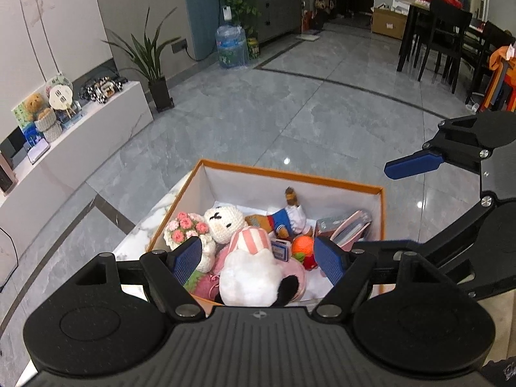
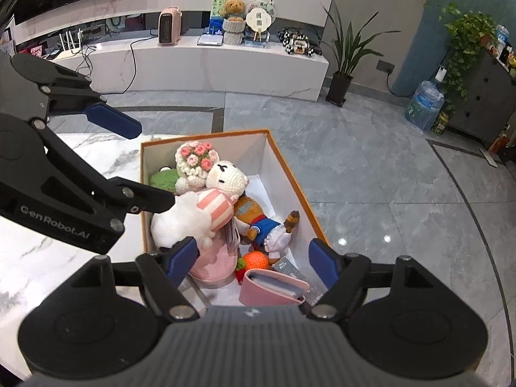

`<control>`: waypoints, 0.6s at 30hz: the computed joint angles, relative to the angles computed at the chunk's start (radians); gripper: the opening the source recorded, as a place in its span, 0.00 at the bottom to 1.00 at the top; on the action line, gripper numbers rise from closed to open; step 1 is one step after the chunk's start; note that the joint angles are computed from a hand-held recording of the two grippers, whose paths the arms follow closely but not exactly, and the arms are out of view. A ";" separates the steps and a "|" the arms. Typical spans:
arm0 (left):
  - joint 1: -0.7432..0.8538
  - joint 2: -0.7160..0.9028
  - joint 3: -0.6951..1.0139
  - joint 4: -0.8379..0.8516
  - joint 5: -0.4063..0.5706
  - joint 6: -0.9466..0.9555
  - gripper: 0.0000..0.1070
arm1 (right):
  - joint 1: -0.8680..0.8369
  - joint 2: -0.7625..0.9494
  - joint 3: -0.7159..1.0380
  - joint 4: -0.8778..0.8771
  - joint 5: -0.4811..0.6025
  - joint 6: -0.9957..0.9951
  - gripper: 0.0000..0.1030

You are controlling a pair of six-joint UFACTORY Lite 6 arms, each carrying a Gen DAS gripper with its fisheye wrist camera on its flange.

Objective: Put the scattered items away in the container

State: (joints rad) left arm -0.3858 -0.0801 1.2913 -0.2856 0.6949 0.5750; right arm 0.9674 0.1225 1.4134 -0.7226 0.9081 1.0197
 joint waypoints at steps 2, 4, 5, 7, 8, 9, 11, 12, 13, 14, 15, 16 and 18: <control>-0.009 -0.056 -0.035 0.005 -0.011 -0.025 0.84 | 0.031 -0.016 0.008 -0.020 0.040 0.025 0.81; -0.011 -0.099 -0.056 0.009 -0.013 -0.057 0.84 | 0.071 -0.027 0.021 -0.053 0.095 0.062 0.83; -0.012 -0.121 -0.065 0.014 -0.011 -0.077 0.85 | 0.092 -0.031 0.028 -0.070 0.123 0.082 0.85; -0.019 -0.180 -0.094 0.041 -0.022 -0.144 0.85 | 0.138 -0.048 0.034 -0.106 0.175 0.129 0.89; -0.023 -0.209 -0.107 0.056 -0.027 -0.180 0.85 | 0.161 -0.058 0.034 -0.123 0.197 0.153 0.90; -0.024 -0.245 -0.127 0.060 -0.034 -0.208 0.86 | 0.182 -0.068 0.033 -0.136 0.217 0.172 0.90; -0.021 -0.310 -0.160 0.049 -0.040 -0.235 0.88 | 0.226 -0.083 0.030 -0.165 0.261 0.219 0.91; -0.025 -0.341 -0.175 0.059 -0.043 -0.257 0.90 | 0.254 -0.090 0.026 -0.183 0.287 0.250 0.94; -0.034 -0.370 -0.189 0.085 -0.045 -0.294 0.90 | 0.278 -0.097 0.018 -0.199 0.308 0.280 0.95; -0.047 -0.401 -0.203 0.120 -0.049 -0.337 0.90 | 0.302 -0.104 0.011 -0.215 0.330 0.309 0.96; -0.060 -0.432 -0.216 0.158 -0.052 -0.382 0.90 | 0.324 -0.109 0.003 -0.228 0.348 0.333 0.96; -0.076 -0.459 -0.230 0.196 -0.051 -0.428 0.90 | 0.346 -0.113 -0.004 -0.239 0.366 0.357 0.97; -0.135 -0.503 -0.254 0.313 -0.036 -0.551 0.90 | 0.391 -0.126 -0.027 -0.265 0.400 0.409 0.97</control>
